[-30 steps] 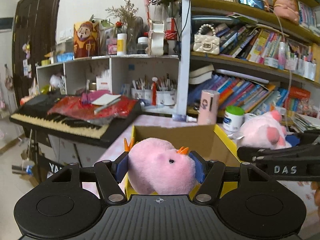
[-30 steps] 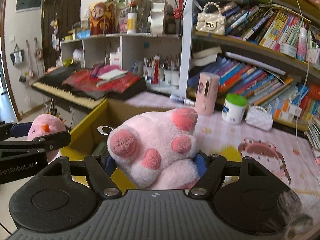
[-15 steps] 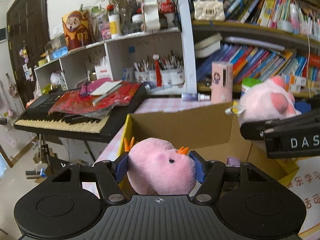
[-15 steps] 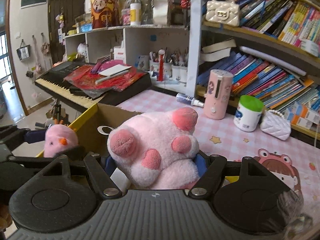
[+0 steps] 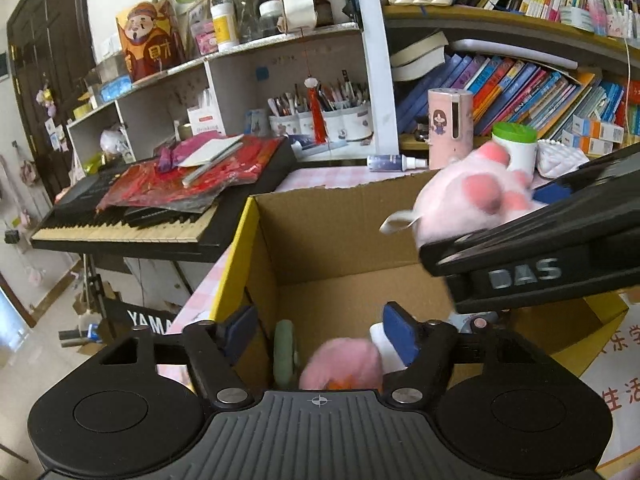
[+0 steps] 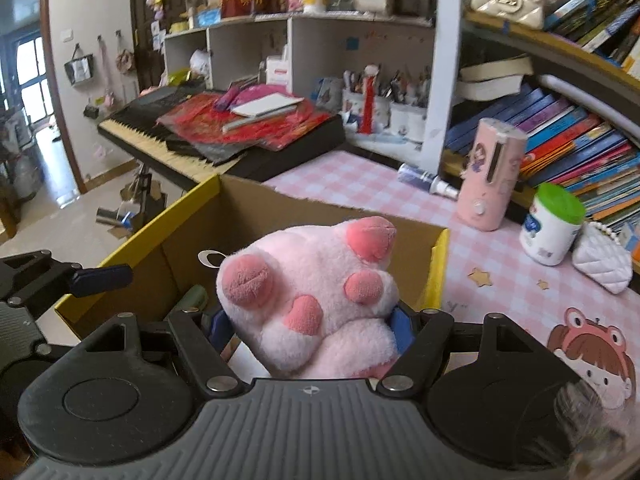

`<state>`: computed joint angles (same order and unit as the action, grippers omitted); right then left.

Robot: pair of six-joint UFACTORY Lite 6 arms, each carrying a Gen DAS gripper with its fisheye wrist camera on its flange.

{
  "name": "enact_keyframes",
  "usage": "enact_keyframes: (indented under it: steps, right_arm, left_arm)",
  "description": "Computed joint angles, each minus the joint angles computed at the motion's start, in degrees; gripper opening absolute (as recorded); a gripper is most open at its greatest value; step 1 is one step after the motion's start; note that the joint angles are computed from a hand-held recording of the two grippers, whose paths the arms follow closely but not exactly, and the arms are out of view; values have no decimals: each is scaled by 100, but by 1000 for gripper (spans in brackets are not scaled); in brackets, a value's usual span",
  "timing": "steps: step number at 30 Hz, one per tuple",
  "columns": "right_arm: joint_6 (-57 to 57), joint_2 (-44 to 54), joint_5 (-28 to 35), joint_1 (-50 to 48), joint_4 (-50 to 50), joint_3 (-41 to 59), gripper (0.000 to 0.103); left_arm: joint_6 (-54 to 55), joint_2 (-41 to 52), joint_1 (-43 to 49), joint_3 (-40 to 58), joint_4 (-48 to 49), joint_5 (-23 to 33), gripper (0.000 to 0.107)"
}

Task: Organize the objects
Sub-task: 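Lower both plush toys into the yellow box and open the grippers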

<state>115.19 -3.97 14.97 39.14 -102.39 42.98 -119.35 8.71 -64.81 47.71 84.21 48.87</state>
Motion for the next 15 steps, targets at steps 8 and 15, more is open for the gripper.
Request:
enact_keyframes:
  steps: [8,15]
  right_arm:
    - [-1035,890,-329,-78,962,778,73]
    - [-3263,1570,-214,123,3031,1503,75]
  left_arm:
    - [18,-268,-449,-192,-256,468,81]
    - [70,-563,-636,-399,-503,650,82]
